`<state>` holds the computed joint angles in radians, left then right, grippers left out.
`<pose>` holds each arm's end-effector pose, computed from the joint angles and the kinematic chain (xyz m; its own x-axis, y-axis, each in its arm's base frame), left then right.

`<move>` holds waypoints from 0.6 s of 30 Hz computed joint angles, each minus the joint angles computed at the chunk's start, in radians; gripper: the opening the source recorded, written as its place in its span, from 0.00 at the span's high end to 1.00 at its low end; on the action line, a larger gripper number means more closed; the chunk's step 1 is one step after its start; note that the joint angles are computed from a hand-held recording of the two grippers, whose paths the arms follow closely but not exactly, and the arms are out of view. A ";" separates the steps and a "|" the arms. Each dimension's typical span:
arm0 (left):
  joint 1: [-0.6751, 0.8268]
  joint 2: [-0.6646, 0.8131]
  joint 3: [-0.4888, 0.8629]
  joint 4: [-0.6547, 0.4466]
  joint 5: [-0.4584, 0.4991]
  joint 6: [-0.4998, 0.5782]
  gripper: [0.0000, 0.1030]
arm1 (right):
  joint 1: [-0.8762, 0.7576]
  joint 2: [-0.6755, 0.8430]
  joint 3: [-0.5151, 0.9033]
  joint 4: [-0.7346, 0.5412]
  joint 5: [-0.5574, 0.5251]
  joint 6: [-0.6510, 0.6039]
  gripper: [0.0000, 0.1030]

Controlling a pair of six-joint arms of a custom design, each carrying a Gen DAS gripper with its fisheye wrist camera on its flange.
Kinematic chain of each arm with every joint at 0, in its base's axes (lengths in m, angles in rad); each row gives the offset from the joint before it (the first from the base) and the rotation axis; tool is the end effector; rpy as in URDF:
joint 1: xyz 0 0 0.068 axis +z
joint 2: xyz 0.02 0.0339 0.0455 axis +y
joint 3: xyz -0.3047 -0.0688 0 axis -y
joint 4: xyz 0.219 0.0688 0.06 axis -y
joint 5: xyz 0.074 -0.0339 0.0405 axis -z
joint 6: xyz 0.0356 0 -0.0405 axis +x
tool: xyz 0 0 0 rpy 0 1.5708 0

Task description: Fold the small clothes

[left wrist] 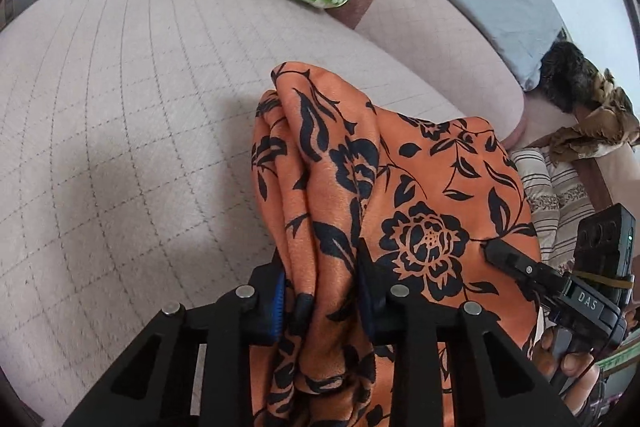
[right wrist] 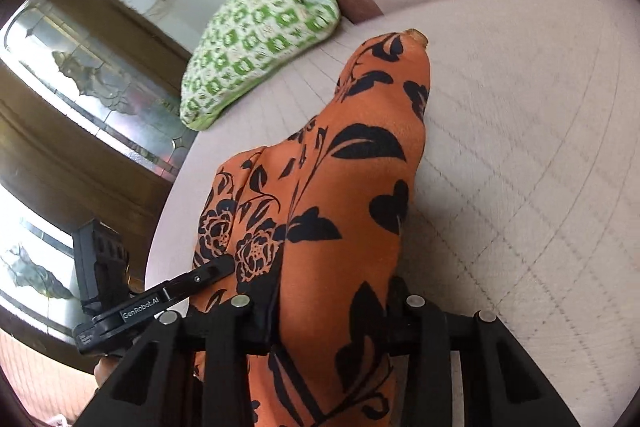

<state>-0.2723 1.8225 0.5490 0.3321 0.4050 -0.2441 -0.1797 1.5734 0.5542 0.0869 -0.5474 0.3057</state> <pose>0.2661 -0.0889 0.1305 -0.8693 0.0121 -0.4942 0.2685 0.8510 -0.4513 0.2482 -0.0263 0.1793 -0.7994 0.4064 -0.4426 0.0923 0.8109 0.5779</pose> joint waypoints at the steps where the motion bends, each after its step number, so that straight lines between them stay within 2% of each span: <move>1: -0.001 -0.020 -0.011 -0.004 0.004 0.000 0.70 | -0.017 -0.015 -0.003 -0.014 -0.012 -0.011 0.62; 10: -0.032 -0.039 -0.063 0.076 0.001 -0.003 0.70 | -0.145 -0.129 -0.010 -0.145 -0.069 -0.119 0.62; 13: -0.037 -0.041 -0.042 0.067 0.003 0.002 0.70 | -0.211 -0.163 0.031 -0.229 -0.100 -0.184 0.62; 18: -0.130 -0.072 0.029 0.004 -0.069 -0.046 0.70 | -0.327 -0.163 0.125 -0.369 -0.155 -0.300 0.62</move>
